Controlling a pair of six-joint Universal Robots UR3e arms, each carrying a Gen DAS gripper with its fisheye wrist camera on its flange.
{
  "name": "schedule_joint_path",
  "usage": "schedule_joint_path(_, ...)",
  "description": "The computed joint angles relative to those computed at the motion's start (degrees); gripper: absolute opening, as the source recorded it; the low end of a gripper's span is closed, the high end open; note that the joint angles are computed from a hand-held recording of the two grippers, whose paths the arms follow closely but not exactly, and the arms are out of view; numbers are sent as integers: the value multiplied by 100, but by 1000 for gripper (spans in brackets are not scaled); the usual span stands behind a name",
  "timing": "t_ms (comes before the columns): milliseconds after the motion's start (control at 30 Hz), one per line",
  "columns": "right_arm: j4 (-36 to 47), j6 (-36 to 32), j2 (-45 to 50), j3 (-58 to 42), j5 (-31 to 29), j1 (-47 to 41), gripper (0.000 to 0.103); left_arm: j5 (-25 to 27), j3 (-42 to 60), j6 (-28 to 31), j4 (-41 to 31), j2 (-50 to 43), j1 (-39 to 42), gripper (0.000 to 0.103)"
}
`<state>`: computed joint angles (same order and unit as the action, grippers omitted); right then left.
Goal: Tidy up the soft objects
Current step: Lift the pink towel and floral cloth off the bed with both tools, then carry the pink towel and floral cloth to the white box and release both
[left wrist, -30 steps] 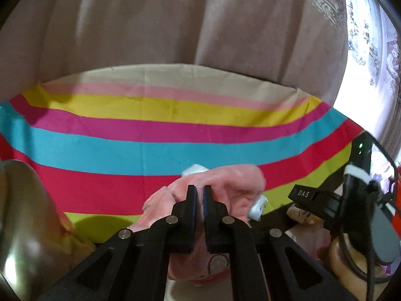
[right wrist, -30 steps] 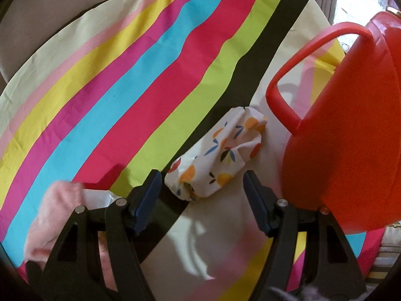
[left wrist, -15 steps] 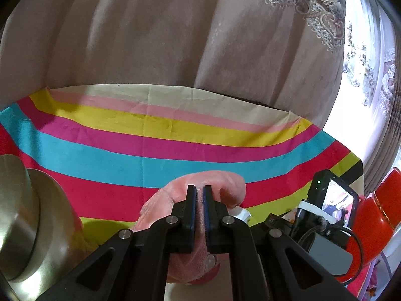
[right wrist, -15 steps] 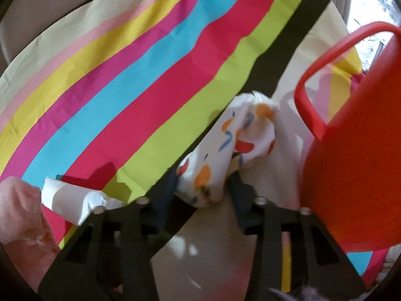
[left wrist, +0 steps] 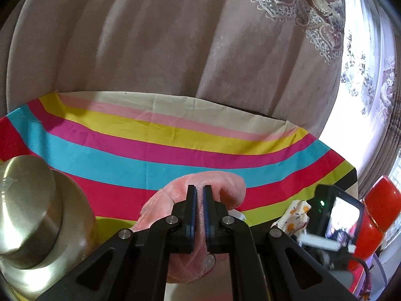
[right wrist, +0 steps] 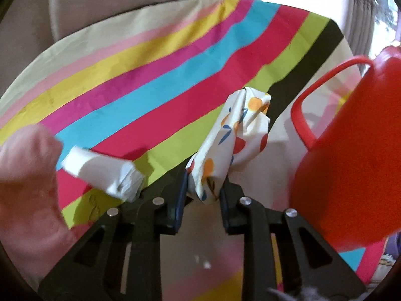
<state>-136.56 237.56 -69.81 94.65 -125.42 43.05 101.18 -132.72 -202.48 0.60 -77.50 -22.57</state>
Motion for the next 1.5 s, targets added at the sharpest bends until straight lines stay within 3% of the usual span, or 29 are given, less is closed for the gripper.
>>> schedule_joint_path(267,-83,-499,-707,474,-150,678,28,404,112,-248,-688,621,-394,6)
schedule_joint_path(500,-79,-970,-1754,1174,-80,1073,28,1250,455,-805,-1478,830,-1283,6)
schedule_joint_path(1033,1190,-1073,-4572,2440,40,1688,27,3500,1632,-3093,-3260,65,-4449,6)
schedule_joint_path(1233,2360,-722,-5837,2662,-113,1970,27,4005,2313,-3680,-3659,-529,-5356,6)
schedule_joint_path(1500,4484,-354,-7623,2462,-375,1959,27,4018,3468,-3549,-3623,-1560,-5904,6)
